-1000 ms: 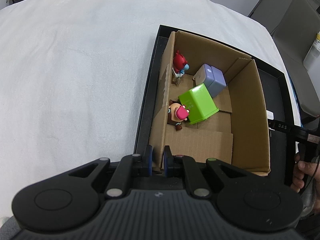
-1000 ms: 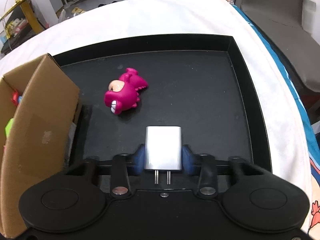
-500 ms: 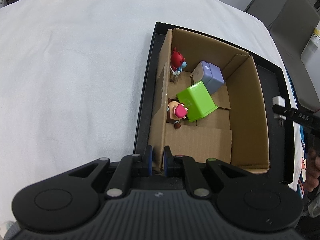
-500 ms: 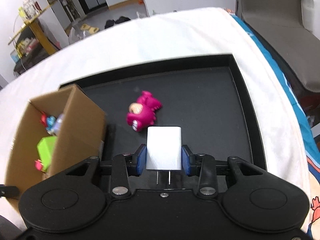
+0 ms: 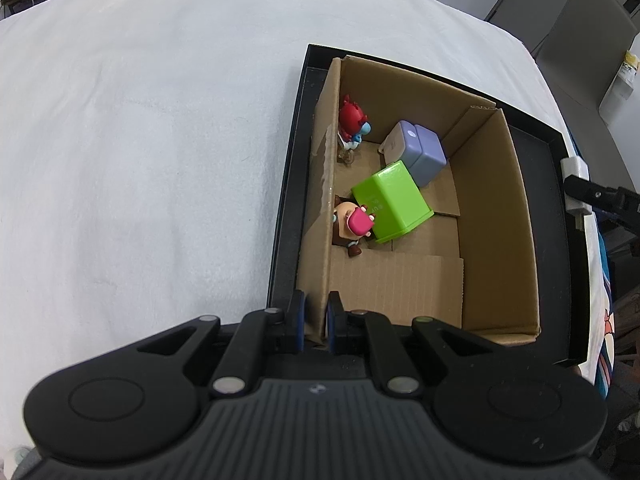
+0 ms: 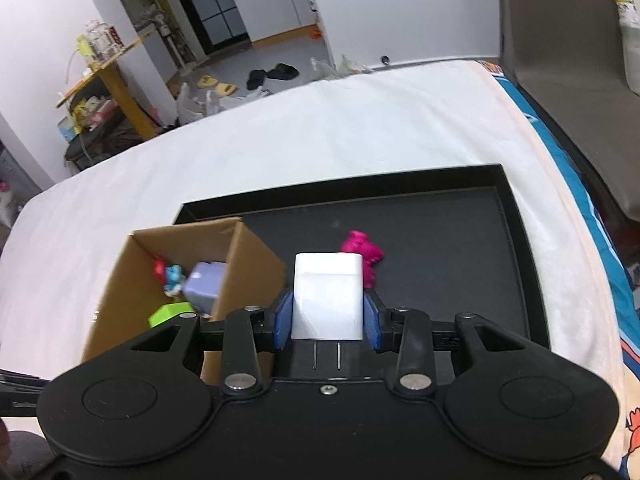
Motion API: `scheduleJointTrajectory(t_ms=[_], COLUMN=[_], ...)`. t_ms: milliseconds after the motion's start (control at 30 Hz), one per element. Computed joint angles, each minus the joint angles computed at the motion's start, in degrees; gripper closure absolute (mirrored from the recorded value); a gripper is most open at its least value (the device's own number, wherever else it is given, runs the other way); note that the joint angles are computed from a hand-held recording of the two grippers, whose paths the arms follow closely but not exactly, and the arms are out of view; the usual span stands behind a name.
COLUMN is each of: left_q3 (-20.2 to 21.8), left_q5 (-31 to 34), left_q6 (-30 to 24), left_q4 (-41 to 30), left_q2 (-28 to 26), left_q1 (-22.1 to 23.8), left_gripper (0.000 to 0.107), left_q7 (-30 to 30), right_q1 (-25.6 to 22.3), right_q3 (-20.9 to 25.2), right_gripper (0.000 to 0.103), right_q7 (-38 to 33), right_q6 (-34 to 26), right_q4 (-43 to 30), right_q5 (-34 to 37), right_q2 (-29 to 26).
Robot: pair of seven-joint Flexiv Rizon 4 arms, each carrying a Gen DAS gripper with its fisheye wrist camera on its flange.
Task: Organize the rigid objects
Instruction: 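Close the right gripper on the white charger and lift it, then carry the white charger with the right gripper over the cardboard box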
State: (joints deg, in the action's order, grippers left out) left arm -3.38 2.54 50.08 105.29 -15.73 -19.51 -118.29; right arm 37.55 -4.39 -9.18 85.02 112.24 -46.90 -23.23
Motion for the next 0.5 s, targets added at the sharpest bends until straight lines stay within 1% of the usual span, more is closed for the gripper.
scheduleJointTrajectory(t_ms=[300,500], left_q3=[0.1,0.1], left_q5=[0.4,0.5], left_q6=[0.1,-0.1], left_q4=[-0.1,-0.2], left_q2=[0.0,0.0], left_q1=[-0.1,-0.1], left_gripper=[0.097,0.097], left_q7=[-0.4,-0.3], right_q1=[1.1,2.7], right_q3=[-0.5,-1.4], right_gripper=[0.067,0.067], right_q7=[-1.3,-3.2], right_q6=[3.1,5.4], right_q4=[-1.3,-2.4], right_q5=[0.7,3.4], right_q2=[-0.5,-1.1])
